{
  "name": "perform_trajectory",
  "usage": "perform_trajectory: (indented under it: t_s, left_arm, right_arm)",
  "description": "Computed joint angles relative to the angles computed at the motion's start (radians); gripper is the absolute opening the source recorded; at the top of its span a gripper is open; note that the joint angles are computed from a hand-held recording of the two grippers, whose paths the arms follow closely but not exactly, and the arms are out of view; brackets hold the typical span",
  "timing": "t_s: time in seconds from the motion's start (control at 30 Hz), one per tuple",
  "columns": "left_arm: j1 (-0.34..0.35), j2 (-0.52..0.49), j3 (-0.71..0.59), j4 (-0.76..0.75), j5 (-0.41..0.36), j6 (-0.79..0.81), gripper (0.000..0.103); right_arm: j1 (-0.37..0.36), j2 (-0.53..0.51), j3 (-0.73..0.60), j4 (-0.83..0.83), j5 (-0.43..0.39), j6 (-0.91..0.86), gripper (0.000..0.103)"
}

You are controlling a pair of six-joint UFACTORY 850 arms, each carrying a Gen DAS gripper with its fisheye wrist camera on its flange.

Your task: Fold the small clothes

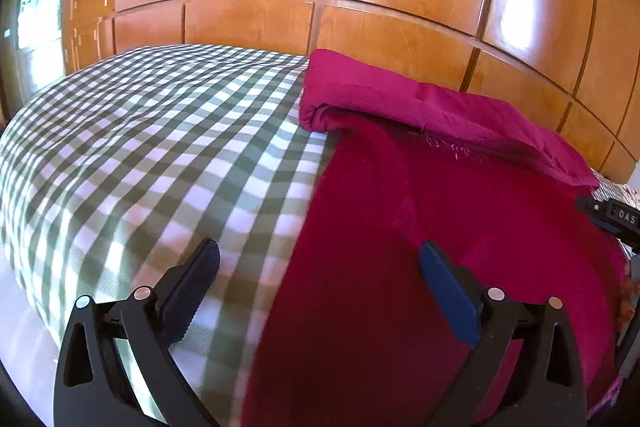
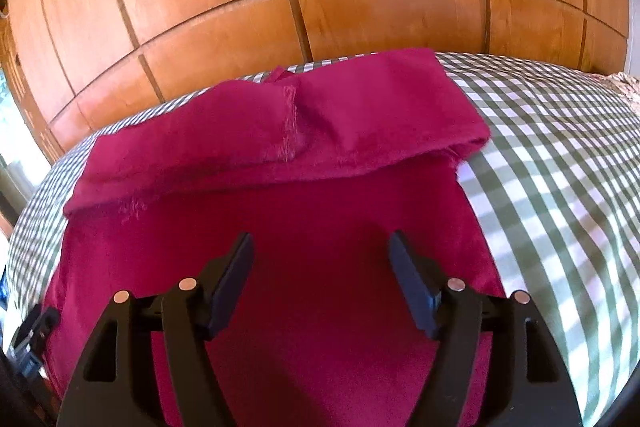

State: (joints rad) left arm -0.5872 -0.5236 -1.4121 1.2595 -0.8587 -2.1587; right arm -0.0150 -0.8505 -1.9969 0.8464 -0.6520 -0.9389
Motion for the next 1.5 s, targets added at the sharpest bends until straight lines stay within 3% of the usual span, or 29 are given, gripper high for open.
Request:
perform_trajectory:
  t_s: [0.4, 0.5, 0.6, 0.77, 0.97, 1.1, 1.27, 1.43, 1.5]
  left_arm:
    - [-0.012, 0.054, 0.078, 0.034, 0.057, 0.003, 0.099]
    - [-0.008, 0.085, 0.112, 0.037, 0.117, 0.011, 0.099]
    - [0.001, 0.127, 0.161, 0.069, 0.201, -0.019, 0.097]
    - [0.01, 0.186, 0.242, 0.131, 0.28, -0.1, 0.067]
    - [0.025, 0.268, 0.371, 0.389, 0.447, -0.398, 0.063]
    - [0.034, 0.285, 0.414, 0.578, 0.557, -0.593, 0.063]
    - [0.035, 0.288, 0.428, 0.629, 0.608, -0.66, 0.063]
    - [0.04, 0.273, 0.404, 0.53, 0.652, -0.526, 0.067]
    - [0.036, 0.273, 0.408, 0.548, 0.66, -0.545, 0.067]
  right_arm:
    - [-0.072, 0.103, 0.152, 0.086, -0.047, -0.244, 0.074]
    - [-0.113, 0.105, 0.148, 0.117, -0.131, -0.281, 0.071]
    - [-0.169, 0.062, 0.08, 0.119, -0.282, -0.233, 0.064]
    - [-0.231, -0.012, -0.016, 0.105, -0.463, -0.127, 0.047]
    - [-0.285, -0.066, -0.062, 0.147, -0.657, -0.073, 0.044]
    - [-0.298, -0.067, -0.053, 0.126, -0.723, -0.088, 0.044]
    - [-0.312, -0.06, -0.026, 0.113, -0.775, -0.068, 0.044]
    - [-0.312, -0.061, -0.023, 0.049, -0.839, -0.059, 0.045]
    - [-0.305, -0.046, 0.002, 0.01, -0.841, -0.081, 0.045]
